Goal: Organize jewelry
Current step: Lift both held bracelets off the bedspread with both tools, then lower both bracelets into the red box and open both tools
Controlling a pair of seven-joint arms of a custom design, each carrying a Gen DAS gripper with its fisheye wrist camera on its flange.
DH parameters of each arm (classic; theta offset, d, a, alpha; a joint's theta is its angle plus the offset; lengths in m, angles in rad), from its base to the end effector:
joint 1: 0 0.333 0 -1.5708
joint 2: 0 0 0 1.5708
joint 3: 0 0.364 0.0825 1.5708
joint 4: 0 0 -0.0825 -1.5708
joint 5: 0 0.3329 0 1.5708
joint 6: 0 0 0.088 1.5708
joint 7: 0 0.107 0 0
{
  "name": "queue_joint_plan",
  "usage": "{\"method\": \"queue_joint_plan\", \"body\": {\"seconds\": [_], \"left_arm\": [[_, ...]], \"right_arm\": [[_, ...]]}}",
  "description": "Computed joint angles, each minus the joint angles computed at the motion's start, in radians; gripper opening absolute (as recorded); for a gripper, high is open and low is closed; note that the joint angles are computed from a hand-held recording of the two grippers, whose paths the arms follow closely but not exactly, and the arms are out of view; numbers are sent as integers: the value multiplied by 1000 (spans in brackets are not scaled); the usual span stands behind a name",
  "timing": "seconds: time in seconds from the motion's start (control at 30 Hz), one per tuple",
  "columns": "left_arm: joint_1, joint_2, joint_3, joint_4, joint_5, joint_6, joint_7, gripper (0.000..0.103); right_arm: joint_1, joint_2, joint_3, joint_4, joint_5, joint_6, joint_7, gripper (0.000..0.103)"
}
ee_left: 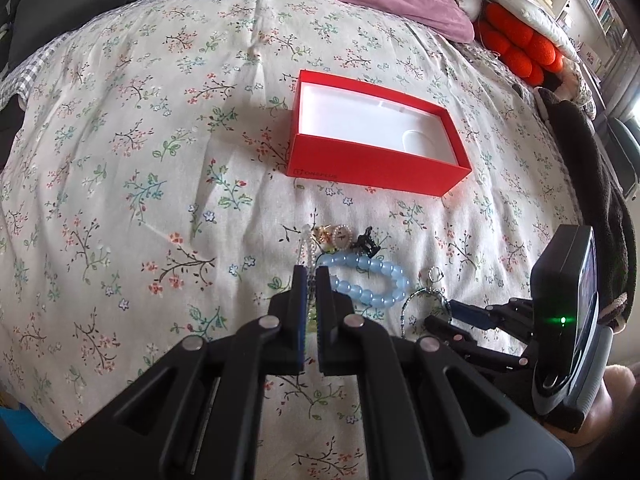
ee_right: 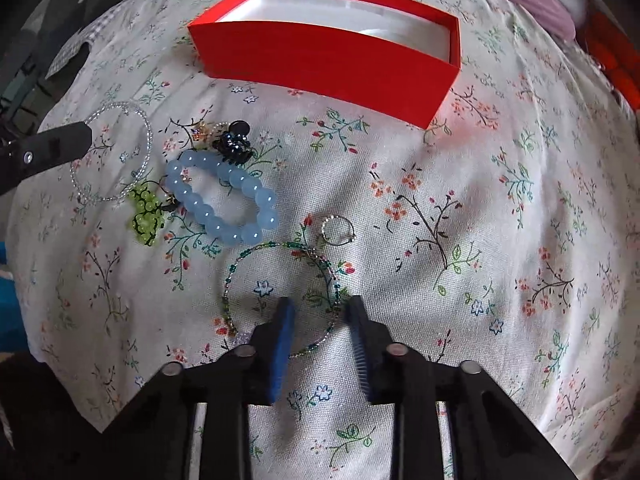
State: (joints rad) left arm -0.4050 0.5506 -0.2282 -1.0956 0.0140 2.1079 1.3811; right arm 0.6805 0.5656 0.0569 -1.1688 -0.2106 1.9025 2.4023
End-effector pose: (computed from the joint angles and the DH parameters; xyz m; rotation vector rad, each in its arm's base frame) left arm 0.6147 -0.3805 0.6070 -1.6585 2.4651 -0.7221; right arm 0.5450 0.4578 0.5341 -2.0378 2.1502 -0.2604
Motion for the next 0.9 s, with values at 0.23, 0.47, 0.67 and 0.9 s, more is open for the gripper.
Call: {"method": "queue_joint_plan", "body": {"seconds": [0.23,0.47,0.67,0.9], "left_arm": [[3,-5,1,-4,-1,6,-3,5],[4,-3,0,16,-5,6,-6,5],[2,12,-2,57,-13,3,-5,5],[-12,117,-18,264,-59,-20,-9,5]], "right_arm": [[-32,-73,12,-100,30,106,2,3],[-40,-116,13,-103,1,162,4,3],[-33,-132,1,-83,-32,203,45,3],[-45,-149,-19,-70,-80,251,114,3]]}}
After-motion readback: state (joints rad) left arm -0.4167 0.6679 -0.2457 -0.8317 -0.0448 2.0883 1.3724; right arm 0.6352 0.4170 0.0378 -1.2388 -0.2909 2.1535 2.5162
